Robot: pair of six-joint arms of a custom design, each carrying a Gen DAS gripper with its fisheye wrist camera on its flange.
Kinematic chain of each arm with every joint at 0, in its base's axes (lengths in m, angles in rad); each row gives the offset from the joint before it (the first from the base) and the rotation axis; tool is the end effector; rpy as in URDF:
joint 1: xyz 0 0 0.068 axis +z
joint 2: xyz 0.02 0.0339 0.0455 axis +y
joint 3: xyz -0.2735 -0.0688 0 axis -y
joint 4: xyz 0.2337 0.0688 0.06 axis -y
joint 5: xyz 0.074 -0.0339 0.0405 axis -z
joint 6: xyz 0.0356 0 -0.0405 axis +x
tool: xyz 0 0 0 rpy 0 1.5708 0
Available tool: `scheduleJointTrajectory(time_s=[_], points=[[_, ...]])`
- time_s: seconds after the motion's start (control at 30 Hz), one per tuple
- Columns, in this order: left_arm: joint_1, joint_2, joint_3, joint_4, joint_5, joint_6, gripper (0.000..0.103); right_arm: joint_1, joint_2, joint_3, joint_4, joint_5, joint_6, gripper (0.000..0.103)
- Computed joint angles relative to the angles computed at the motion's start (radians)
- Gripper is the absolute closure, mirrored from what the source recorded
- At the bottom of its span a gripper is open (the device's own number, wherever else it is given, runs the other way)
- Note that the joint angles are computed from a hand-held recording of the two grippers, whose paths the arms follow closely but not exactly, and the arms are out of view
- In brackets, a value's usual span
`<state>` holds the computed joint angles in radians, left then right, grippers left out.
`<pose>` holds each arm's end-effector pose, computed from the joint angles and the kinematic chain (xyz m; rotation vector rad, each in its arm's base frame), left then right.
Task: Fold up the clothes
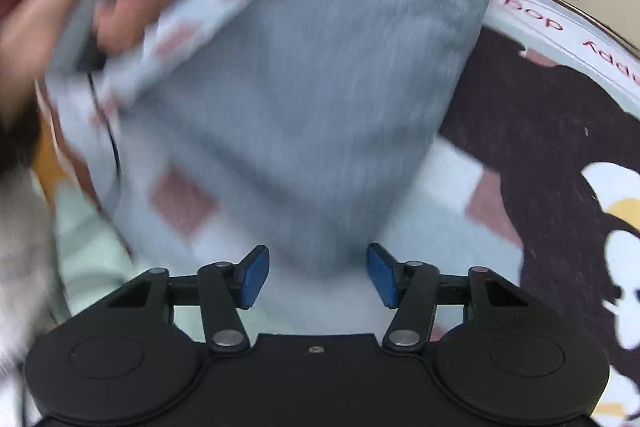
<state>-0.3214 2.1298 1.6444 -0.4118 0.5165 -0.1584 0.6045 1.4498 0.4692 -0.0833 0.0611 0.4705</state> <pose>0.4358 -0.1636 0.2074 0.4306 2.4536 -0.8428 0.1823 0.1233 0.1285 -0.1572 2.6569 0.2831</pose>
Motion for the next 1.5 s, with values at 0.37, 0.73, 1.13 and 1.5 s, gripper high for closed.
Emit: scheduleJointTrajectory(time_s=[0.37,0.73,1.13,1.5], points=[[0.138,-0.208,-0.251,-0.085,0.039,0.046,0.050,-0.123,-0.274,-0.160,0.139,-0.004,0.136,0.048],[0.105,-0.473,-0.474,0.041,-0.166,0.268,0.057,-0.209,-0.235,-0.095,0.145,0.021,0.124,0.045],[0.129,-0.041,-0.101,0.103,0.160,0.126,0.065,-0.477,0.148,0.806,-0.610,-0.158,-0.267,0.046],[0.117,0.006,-0.037,0.028,0.106,0.153,0.063,-0.433,0.773,1.282,-0.495,-0.216,-0.365,0.046]])
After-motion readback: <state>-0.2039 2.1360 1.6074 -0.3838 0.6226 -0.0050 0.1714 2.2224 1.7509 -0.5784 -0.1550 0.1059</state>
